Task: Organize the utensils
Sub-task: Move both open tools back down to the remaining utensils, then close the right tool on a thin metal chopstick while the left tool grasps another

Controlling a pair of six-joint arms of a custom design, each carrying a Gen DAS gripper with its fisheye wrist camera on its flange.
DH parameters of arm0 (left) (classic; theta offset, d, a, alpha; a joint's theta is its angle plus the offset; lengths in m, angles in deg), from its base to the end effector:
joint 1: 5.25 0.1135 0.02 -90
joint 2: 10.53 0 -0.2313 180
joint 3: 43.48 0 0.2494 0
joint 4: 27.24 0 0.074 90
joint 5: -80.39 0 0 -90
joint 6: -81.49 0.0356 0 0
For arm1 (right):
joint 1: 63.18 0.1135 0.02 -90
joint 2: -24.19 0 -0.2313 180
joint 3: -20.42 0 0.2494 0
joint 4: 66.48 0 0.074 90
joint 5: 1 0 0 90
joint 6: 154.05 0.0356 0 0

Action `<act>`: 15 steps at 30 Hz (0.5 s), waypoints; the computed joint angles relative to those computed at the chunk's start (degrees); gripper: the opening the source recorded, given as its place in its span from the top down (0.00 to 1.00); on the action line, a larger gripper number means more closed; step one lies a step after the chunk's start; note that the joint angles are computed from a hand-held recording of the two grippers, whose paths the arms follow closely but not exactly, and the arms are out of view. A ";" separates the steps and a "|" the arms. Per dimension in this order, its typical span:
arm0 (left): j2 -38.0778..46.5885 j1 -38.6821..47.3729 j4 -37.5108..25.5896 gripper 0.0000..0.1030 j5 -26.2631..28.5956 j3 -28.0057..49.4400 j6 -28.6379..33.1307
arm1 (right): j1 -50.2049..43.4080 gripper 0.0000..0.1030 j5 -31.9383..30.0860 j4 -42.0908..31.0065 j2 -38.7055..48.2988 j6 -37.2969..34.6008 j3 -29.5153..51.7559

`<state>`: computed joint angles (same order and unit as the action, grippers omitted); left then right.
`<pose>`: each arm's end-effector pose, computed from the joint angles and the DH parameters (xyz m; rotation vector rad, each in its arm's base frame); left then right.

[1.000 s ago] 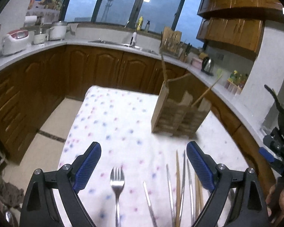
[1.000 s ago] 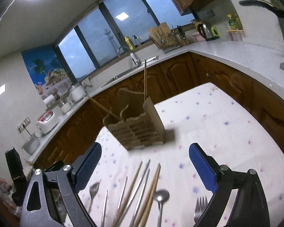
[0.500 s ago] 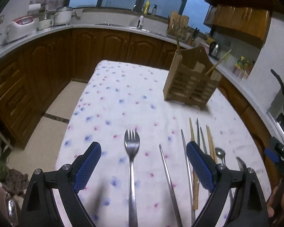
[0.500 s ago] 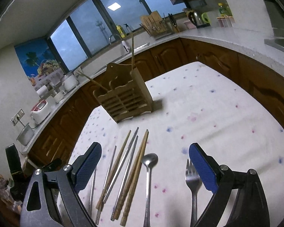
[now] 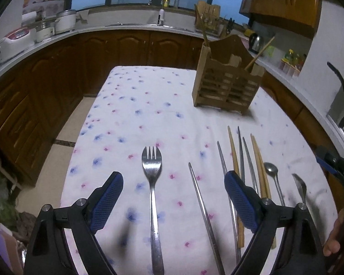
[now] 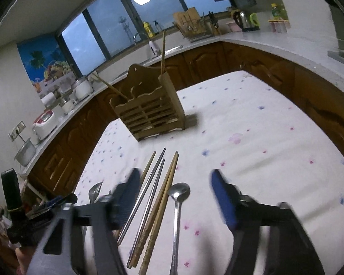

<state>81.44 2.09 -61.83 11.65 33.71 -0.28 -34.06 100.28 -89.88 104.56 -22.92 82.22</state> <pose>0.3378 0.0305 0.1997 0.1834 2.3730 -0.3225 0.2643 0.1393 0.1893 0.3439 2.2947 0.4070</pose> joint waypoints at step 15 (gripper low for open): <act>10.24 -3.97 -6.19 0.32 -3.15 10.12 1.63 | -1.92 0.74 -9.60 -1.65 21.79 -5.14 18.36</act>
<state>91.68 -1.88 -68.02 8.50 43.83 1.35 -35.98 90.68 -91.53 126.35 -28.06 100.58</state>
